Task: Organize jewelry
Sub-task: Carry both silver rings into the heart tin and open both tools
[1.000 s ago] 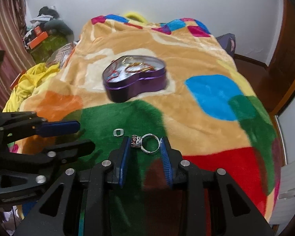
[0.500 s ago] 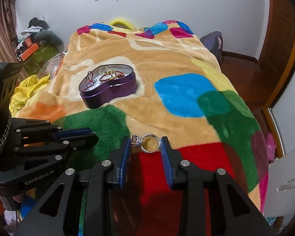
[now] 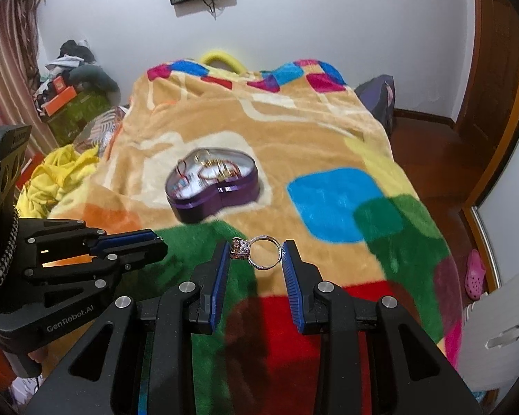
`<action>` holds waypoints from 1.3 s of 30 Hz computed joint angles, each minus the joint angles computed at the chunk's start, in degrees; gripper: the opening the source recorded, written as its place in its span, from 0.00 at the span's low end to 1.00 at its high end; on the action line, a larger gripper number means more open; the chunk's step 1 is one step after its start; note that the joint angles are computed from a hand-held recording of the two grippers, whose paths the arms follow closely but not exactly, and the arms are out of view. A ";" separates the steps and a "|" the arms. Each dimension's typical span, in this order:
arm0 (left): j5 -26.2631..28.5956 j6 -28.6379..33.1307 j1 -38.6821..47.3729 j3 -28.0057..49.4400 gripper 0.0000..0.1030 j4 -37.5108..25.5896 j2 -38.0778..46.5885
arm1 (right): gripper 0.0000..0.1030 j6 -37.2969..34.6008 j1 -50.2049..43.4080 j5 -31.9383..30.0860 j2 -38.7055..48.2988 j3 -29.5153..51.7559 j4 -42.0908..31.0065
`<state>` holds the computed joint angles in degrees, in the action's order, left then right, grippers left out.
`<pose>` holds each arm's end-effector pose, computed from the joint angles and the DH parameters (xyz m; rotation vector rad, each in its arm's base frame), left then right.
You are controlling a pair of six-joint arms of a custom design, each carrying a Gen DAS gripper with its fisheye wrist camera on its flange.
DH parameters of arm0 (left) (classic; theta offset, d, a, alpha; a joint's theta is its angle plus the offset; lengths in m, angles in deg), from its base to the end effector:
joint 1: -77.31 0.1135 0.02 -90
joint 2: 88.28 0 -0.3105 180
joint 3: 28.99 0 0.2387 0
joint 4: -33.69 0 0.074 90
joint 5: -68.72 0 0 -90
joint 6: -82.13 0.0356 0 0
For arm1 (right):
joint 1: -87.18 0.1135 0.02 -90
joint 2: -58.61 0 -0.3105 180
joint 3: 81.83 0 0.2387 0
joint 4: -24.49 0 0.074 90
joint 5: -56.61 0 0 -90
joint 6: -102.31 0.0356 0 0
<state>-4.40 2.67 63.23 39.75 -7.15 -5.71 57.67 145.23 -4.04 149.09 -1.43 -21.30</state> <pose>0.2634 -0.0767 0.2762 0.6503 2.4244 -0.3965 0.1823 0.2594 0.2953 -0.0728 2.3838 0.1869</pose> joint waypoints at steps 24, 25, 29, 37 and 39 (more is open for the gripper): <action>4.52 -0.03 7.31 7.03 0.09 2.56 2.50 | 0.27 -8.37 -2.70 2.14 2.91 8.65 4.57; 4.53 -0.03 7.25 7.04 0.09 2.73 2.90 | 0.27 -8.64 -3.23 1.57 3.45 8.88 4.88; 4.48 0.30 6.60 7.14 0.09 3.46 5.34 | 0.27 -9.26 -4.94 -0.71 5.25 9.33 5.85; 4.33 0.94 5.16 8.01 0.09 4.99 9.69 | 0.27 -10.67 -8.81 -6.42 9.78 11.66 6.41; 4.58 0.93 5.11 8.50 0.09 5.16 10.66 | 0.27 -11.04 -9.52 -7.47 10.45 12.07 6.42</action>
<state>0.18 3.60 68.34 48.25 -1.99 4.95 46.63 135.71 -11.51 159.54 10.64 -14.88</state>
